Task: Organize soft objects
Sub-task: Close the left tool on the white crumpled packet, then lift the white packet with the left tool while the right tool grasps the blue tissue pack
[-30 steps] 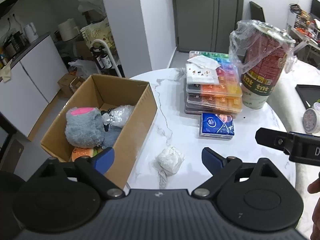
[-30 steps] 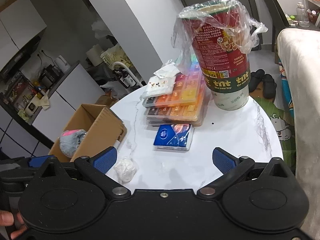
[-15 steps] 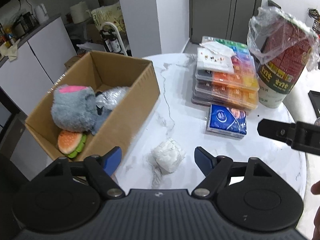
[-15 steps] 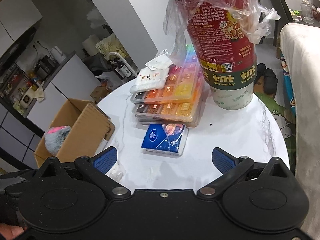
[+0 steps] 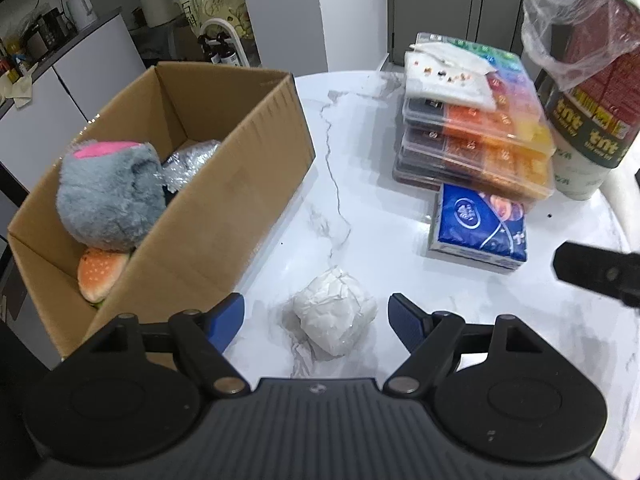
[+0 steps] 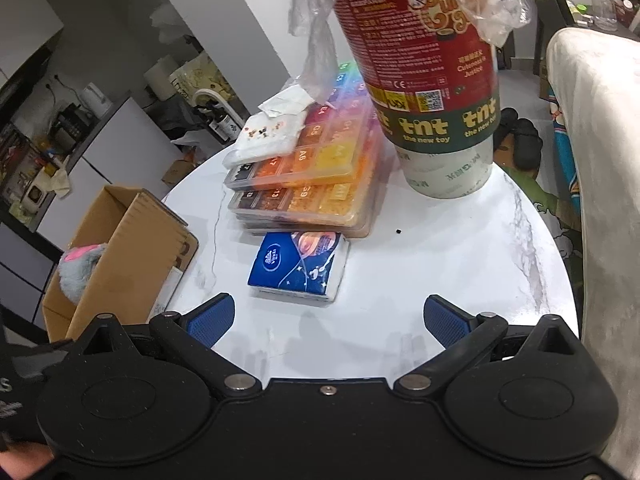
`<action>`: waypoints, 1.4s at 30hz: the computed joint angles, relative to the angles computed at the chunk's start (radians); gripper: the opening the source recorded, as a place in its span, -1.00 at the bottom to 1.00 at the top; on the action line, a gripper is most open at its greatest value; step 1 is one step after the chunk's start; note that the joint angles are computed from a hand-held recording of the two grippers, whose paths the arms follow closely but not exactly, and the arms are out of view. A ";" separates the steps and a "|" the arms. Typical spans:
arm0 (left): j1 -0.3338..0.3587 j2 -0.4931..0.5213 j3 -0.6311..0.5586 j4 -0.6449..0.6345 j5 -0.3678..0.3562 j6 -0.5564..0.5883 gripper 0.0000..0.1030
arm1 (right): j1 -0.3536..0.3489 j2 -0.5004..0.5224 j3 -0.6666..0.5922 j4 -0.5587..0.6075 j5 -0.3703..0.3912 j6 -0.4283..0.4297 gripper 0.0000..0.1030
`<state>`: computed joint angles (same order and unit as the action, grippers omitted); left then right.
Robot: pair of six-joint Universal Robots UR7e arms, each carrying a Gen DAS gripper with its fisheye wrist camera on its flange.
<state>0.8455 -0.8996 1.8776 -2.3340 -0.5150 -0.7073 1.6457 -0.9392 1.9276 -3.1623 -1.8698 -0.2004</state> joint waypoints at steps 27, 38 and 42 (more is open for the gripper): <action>-0.035 -0.089 0.057 -0.154 0.006 0.055 -0.11 | 0.036 0.125 -0.114 0.009 -0.063 -0.041 0.99; -0.035 -0.118 0.055 -0.172 0.023 0.077 -0.11 | 0.060 0.189 -0.188 0.046 -0.124 -0.022 0.99; -0.033 -0.132 0.059 -0.164 0.004 0.065 -0.11 | 0.080 0.218 -0.205 0.043 -0.183 -0.062 0.99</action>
<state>0.8129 -1.0318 1.9366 -2.4975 -0.5111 -0.6427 1.7258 -0.7212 1.7228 -3.1189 -2.0525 -0.2625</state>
